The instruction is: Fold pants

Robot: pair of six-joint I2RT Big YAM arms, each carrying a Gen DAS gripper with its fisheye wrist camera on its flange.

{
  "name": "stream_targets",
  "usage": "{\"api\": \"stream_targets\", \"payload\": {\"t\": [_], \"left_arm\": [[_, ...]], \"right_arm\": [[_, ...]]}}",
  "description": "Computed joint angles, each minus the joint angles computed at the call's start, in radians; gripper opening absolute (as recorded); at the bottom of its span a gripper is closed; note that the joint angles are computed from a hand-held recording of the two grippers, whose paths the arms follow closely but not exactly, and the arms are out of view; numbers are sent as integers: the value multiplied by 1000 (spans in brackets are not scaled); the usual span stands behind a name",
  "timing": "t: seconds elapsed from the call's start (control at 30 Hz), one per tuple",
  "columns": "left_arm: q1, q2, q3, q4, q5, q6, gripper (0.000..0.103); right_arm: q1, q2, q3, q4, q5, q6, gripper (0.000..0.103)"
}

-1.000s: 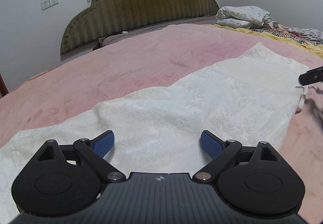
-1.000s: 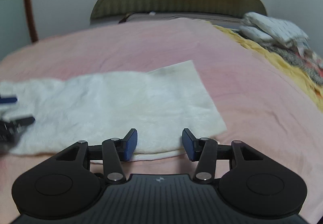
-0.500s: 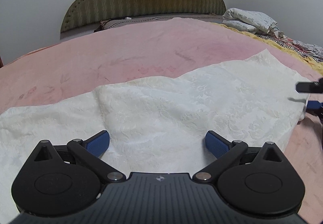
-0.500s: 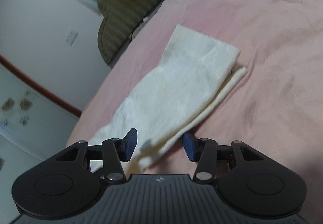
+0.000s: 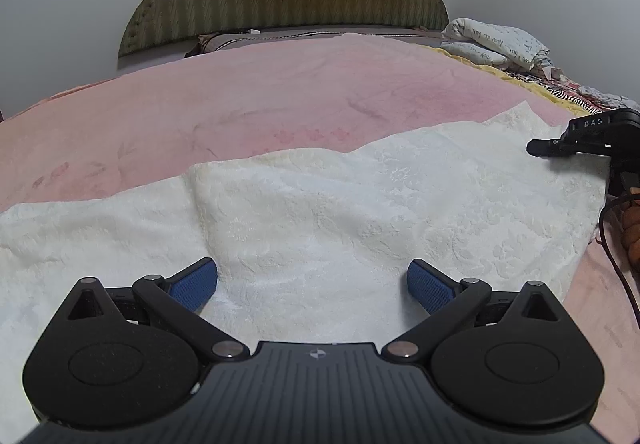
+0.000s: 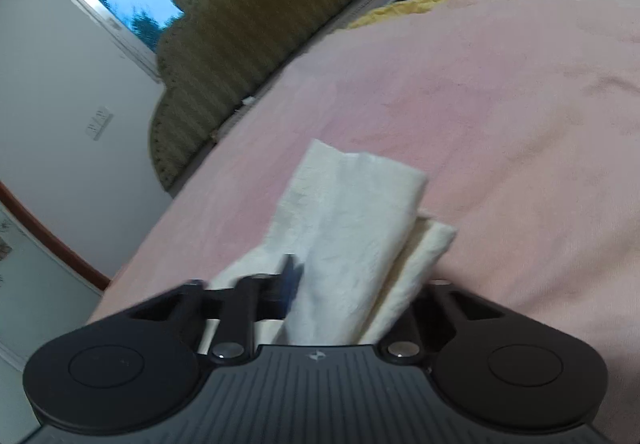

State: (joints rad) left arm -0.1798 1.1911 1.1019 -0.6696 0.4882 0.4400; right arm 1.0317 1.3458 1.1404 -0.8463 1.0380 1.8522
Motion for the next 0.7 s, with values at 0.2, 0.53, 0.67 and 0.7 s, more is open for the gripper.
{"api": "stream_targets", "payload": {"t": [0.2, 0.53, 0.67, 0.7], "left_arm": [[13, 3, 3, 5, 30, -28, 100], [147, 190, 235, -303, 709, -454, 100], [153, 172, 181, -96, 812, -750, 102], [153, 169, 166, -43, 834, -819, 102]], "right_arm": [[13, 19, 49, -72, 25, -32, 5], [92, 363, 620, -556, 180, -544, 5], [110, 479, 762, -492, 169, -796, 5], [113, 498, 782, -469, 163, -835, 5]]}}
